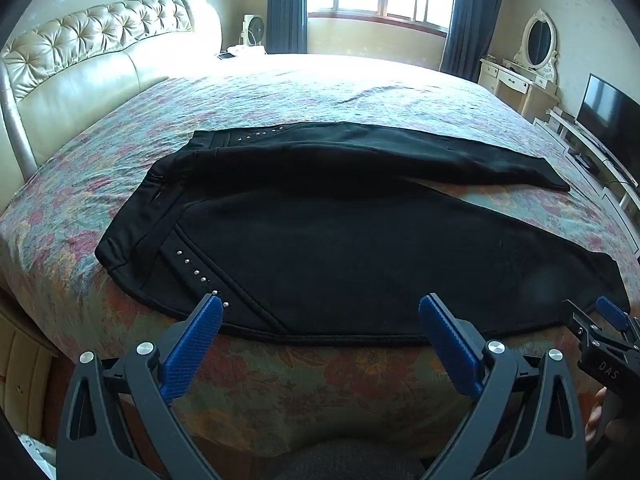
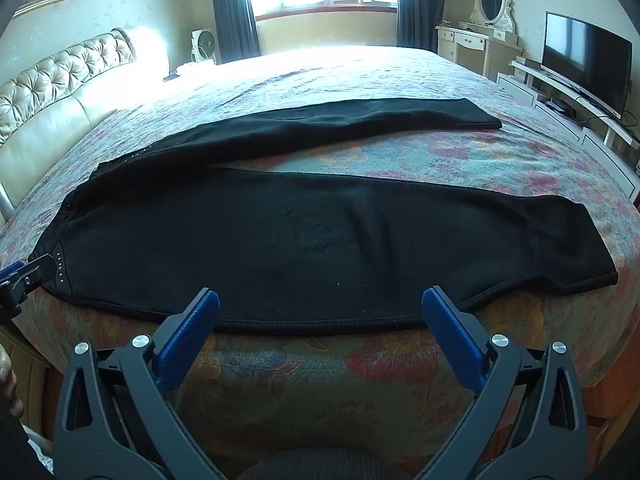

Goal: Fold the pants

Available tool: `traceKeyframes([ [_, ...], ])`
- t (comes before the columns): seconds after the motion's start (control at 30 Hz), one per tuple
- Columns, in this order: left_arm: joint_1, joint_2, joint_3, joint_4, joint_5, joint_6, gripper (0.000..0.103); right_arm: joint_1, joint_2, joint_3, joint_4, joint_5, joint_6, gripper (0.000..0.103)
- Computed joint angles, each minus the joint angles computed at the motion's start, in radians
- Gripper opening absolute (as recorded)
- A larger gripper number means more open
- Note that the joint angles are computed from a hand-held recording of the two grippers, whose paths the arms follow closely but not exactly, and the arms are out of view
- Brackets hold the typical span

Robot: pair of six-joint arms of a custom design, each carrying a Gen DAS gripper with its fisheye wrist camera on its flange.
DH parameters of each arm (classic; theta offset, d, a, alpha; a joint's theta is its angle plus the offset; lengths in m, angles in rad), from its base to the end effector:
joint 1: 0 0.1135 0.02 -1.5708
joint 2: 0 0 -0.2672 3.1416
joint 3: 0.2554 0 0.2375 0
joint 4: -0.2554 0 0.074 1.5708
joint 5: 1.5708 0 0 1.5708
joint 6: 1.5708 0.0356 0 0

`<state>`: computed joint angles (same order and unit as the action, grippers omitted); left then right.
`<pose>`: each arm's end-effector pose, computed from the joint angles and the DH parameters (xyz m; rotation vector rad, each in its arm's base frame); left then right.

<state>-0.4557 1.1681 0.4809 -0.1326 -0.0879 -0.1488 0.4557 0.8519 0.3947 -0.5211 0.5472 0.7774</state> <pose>0.1861 -0.0877 0.1799 0.3249 2.3720 -0.1804 0.1294 0.0428 0.1804 0.5758 2.2902 -0.1235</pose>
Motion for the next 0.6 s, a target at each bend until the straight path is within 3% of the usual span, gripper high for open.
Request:
traceKeyframes([
  [0.6, 0.043, 0.013, -0.012, 0.019, 0.034, 0.025, 0.098, 0.016, 0.011, 0.002, -0.004, 0.004, 0.024, 0.101],
])
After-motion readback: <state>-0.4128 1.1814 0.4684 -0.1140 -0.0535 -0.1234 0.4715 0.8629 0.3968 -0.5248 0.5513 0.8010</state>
